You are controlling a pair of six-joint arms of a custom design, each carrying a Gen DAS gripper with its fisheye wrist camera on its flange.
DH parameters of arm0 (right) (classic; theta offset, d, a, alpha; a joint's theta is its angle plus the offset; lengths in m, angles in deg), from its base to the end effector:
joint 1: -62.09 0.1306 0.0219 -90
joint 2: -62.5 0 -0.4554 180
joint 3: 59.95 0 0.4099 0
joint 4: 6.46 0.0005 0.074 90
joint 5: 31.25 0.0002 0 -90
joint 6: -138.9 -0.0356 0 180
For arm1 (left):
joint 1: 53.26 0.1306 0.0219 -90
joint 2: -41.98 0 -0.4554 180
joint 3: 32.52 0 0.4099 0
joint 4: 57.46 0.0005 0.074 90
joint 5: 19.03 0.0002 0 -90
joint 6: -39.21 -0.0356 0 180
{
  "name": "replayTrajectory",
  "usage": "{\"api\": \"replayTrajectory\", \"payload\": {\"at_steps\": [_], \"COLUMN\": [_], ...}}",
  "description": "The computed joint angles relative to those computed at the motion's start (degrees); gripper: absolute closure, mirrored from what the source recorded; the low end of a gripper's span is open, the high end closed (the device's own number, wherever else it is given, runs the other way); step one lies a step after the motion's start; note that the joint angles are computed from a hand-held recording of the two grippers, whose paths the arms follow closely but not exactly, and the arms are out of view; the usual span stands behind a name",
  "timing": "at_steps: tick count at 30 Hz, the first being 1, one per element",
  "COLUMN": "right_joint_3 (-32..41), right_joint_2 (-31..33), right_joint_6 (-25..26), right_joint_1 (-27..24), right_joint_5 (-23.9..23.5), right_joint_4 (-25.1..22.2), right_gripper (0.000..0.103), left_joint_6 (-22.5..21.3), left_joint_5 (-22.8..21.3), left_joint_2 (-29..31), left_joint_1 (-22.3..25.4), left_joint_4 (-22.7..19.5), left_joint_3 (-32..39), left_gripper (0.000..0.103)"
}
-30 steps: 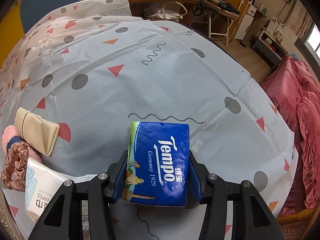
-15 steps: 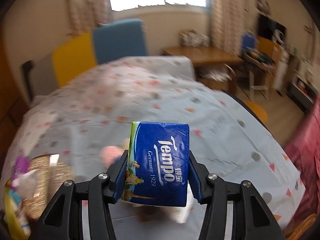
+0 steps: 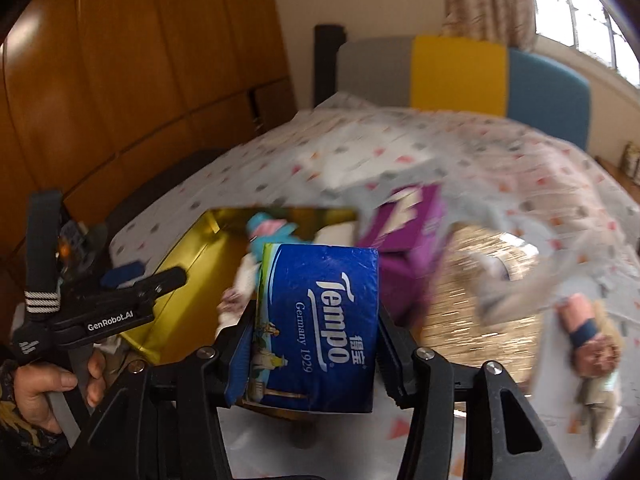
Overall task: Organize soft objects
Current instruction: 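Carry the Tempo tissue pack into the gold tray and open the right tool, then move both tools back toward the remaining items on the bed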
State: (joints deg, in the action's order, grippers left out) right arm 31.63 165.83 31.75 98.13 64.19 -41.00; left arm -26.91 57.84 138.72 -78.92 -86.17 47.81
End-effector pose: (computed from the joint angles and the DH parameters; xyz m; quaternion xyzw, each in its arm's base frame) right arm 0.4904 0.3520 0.4110 -0.1347 0.9174 0.1271 0.3522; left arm 0.4946 -0.2292 0.3899 -0.0294 0.9188 -0.0629 0.3886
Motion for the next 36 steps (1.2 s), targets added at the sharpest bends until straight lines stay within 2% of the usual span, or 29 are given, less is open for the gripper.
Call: {"api": "replayTrajectory", "payload": {"at_steps": [3,11,13,17,22,27,36], "right_joint_3": [1.8,1.6,1.5,-0.1,-1.8,-3.8,-8.5], "right_joint_2": [3.4,6.4,6.4,4.9,2.0,-1.1,-7.6], "right_joint_6": [0.4,-1.1,-1.1,-1.0,-0.3,0.4,-2.1], "right_joint_1": [1.2,0.8,1.0,1.3,1.1,0.8,-2.7], "right_joint_5": [-0.3,-0.8,-0.8,-0.6,-0.6,1.8,6.6], "right_joint_4": [-1.7,-3.5,-3.6,-1.7,0.8,2.1,4.2], "right_gripper": [0.05,0.048,0.043,0.033,0.032,0.032,0.032], "left_joint_6": [0.7,-0.1,-1.1,-1.8,-2.6,-3.3,-5.3], "left_joint_5": [0.1,0.1,-0.7,-1.7,-2.1,-2.4,-2.1], "left_joint_2": [-0.1,0.2,0.1,-0.2,-0.5,-0.7,-0.9], "left_joint_1": [0.1,-0.4,-0.7,-0.9,-1.2,-1.6,-3.1], "left_joint_4": [0.0,-0.2,0.4,1.2,1.3,1.5,1.6], "left_joint_3": [-0.3,-0.5,-0.7,-0.8,-0.8,-0.8,-0.7], "left_gripper": [0.018,0.018,0.018,0.016,0.016,0.016,0.016]}}
